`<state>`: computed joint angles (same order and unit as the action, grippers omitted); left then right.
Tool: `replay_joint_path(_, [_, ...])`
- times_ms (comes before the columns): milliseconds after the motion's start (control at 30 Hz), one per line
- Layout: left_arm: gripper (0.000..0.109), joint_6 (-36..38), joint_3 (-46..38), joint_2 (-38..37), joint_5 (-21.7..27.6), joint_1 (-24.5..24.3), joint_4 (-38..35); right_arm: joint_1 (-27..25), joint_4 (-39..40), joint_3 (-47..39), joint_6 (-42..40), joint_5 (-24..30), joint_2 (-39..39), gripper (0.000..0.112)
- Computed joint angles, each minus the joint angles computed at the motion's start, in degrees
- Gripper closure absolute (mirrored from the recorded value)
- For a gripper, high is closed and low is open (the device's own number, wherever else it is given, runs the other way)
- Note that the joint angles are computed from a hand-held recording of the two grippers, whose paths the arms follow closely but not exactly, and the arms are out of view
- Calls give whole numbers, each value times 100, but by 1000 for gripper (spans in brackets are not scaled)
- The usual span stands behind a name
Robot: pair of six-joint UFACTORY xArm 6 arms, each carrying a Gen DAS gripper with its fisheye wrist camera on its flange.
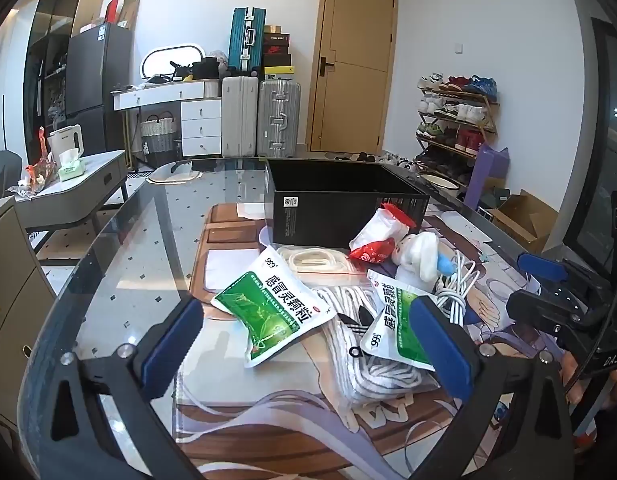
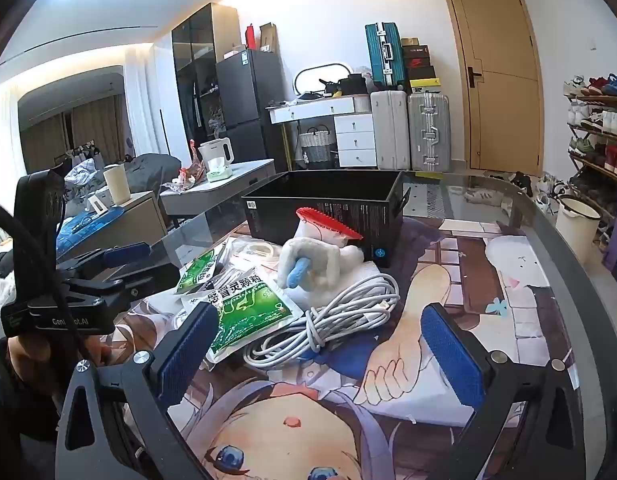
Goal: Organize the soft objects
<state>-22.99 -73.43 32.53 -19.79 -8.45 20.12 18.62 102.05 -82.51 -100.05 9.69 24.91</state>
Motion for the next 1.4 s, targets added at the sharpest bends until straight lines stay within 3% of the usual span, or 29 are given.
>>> replay_joint_path(1400, [6, 616, 91, -45, -26, -104, -518, 1, 7, -6, -30, -18, 12, 10])
